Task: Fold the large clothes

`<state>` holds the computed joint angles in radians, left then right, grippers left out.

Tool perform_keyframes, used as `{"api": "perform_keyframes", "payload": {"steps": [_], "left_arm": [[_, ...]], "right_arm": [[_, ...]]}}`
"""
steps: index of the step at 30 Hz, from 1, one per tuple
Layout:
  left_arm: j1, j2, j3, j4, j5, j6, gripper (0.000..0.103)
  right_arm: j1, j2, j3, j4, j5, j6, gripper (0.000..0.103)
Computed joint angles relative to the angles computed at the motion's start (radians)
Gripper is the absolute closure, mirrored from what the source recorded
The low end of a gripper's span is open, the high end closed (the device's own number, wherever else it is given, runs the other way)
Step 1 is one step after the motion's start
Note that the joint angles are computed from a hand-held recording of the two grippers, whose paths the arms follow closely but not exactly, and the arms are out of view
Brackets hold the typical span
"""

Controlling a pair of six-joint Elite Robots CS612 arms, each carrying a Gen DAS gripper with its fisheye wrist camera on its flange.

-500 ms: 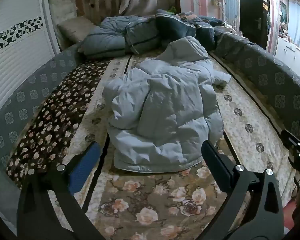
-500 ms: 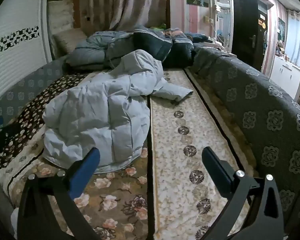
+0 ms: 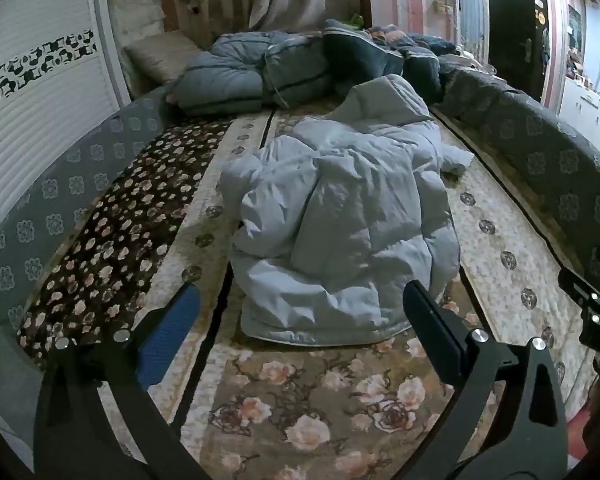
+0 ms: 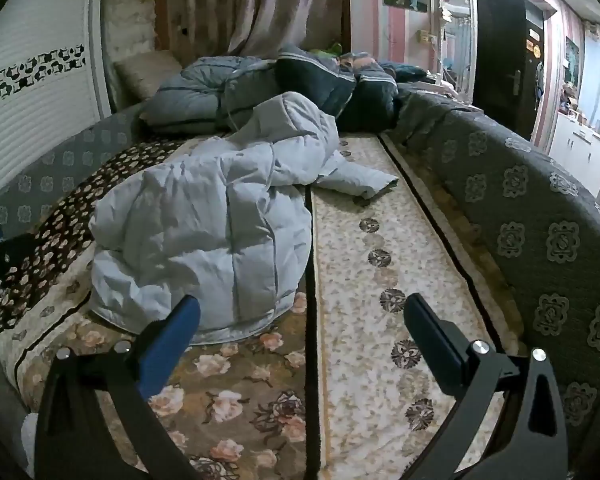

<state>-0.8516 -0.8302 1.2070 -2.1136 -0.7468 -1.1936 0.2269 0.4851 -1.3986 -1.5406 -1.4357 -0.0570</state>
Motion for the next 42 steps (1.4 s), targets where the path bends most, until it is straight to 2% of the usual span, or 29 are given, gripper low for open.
{"api": "perform_keyframes", "payload": {"steps": [27,42], "left_arm": [[0.007,0.003,-0.004,0.022,0.003,-0.021,0.003],[0.013,0.005,0.0,0.004,-0.003,-0.019,0.003]], "right_arm": [[0.002,-0.001,0.019,-0.024,0.009,0.01,0.001],[0.005,-0.007,0.027,-0.022,-0.001,0.001,0.001]]}}
